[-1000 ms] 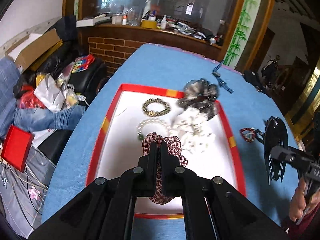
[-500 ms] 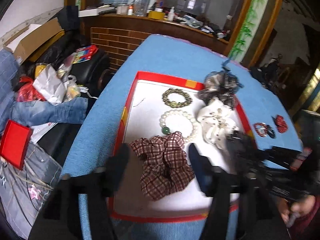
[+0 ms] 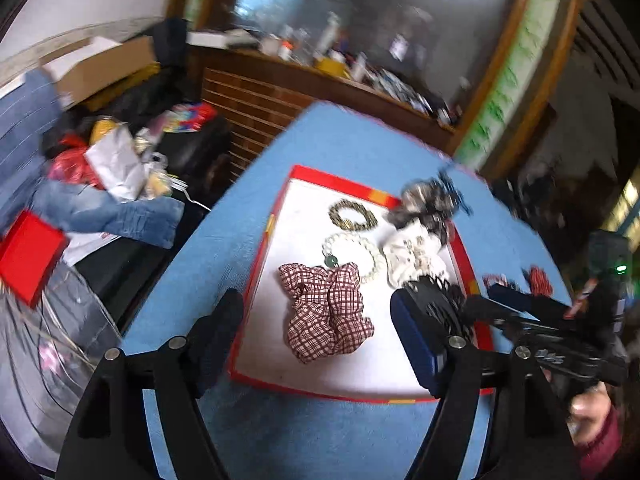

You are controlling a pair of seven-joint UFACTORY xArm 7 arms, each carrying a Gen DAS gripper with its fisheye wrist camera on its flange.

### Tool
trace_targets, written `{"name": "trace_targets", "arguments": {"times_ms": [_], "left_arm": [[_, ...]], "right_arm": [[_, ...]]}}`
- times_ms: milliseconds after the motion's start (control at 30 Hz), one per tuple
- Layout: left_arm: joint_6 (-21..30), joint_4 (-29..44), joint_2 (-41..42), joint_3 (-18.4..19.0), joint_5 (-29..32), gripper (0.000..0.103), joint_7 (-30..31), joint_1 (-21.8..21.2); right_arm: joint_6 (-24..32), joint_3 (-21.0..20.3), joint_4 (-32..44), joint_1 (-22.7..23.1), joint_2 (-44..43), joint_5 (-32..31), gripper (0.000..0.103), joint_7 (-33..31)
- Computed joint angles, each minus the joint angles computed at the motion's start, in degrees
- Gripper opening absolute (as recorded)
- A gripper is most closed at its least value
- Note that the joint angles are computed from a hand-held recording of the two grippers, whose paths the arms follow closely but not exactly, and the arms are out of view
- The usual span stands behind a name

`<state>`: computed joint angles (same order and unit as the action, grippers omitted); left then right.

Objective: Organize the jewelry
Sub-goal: 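Open the right tool to release the black claw clip into the tray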

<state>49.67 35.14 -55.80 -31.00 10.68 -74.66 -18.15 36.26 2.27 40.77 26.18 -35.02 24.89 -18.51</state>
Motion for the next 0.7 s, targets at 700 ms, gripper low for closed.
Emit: {"name": "trace_targets", "arguments": {"times_ms": [700], "left_arm": [[1.6, -3.5, -0.3, -5.2, 5.6, 0.075, -11.4, -1.6]], "right_arm": [[-5.6, 5.1, 3.8, -1.9, -2.9, -6.0, 0.069, 20.1]]}}
